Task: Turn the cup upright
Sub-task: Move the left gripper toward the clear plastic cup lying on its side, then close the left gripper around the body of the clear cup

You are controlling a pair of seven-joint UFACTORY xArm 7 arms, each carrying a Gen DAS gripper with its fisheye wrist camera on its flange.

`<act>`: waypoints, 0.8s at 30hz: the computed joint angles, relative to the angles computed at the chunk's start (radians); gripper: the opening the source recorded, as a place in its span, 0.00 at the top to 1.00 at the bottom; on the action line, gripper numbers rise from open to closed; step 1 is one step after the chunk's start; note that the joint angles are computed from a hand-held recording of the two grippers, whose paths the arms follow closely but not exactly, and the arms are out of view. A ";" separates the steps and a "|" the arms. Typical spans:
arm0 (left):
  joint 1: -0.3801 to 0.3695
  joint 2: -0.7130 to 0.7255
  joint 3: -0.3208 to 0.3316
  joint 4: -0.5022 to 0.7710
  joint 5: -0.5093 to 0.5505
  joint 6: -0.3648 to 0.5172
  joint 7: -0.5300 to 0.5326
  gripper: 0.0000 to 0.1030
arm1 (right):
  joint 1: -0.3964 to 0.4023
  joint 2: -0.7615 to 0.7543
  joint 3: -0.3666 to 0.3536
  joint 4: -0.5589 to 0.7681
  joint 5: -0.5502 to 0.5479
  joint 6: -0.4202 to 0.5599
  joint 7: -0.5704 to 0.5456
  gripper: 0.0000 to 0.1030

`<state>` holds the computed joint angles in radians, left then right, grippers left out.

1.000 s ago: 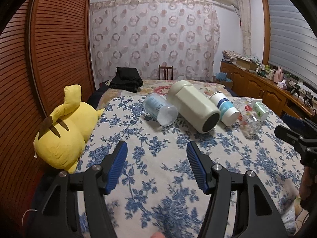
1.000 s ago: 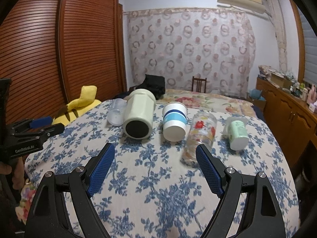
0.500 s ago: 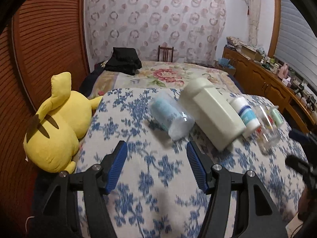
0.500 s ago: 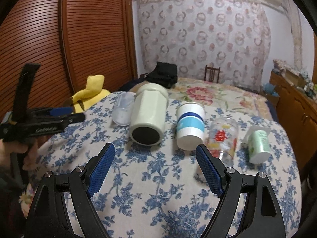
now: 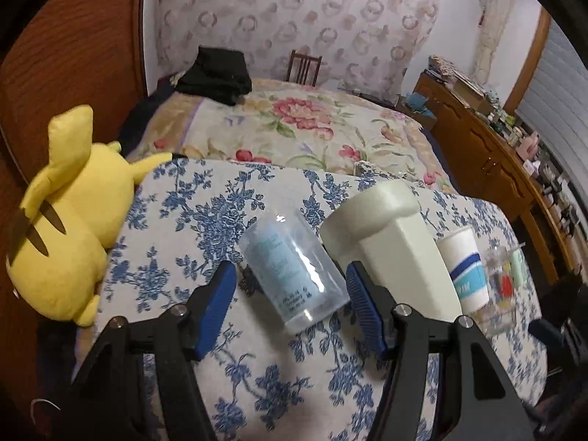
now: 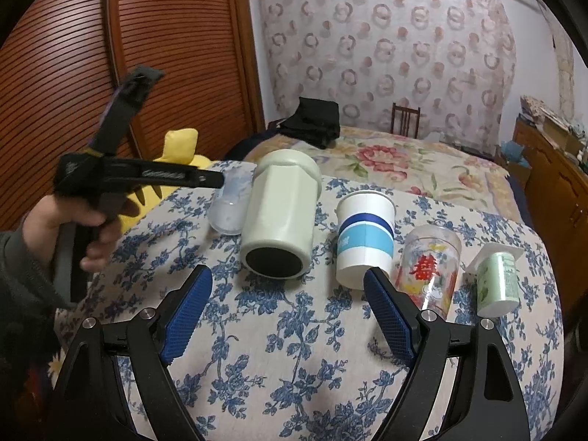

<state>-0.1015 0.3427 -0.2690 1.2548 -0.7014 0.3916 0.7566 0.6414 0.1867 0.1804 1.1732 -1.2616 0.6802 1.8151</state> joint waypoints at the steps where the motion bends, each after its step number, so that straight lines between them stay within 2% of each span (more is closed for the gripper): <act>1: -0.004 0.010 0.006 0.011 0.009 0.009 -0.017 0.40 | -0.002 0.001 -0.001 0.001 0.000 -0.006 -0.003 0.16; 9: -0.011 0.071 0.017 0.074 0.066 0.072 -0.114 0.40 | -0.008 0.013 -0.012 0.014 -0.019 -0.042 -0.012 0.16; 20: 0.006 0.120 -0.008 0.122 0.044 0.131 -0.152 0.40 | -0.014 -0.002 -0.012 -0.008 -0.043 -0.052 0.018 0.16; 24: 0.010 0.121 -0.014 0.120 0.029 0.125 -0.146 0.41 | -0.016 -0.006 -0.007 -0.011 -0.034 -0.040 0.014 0.16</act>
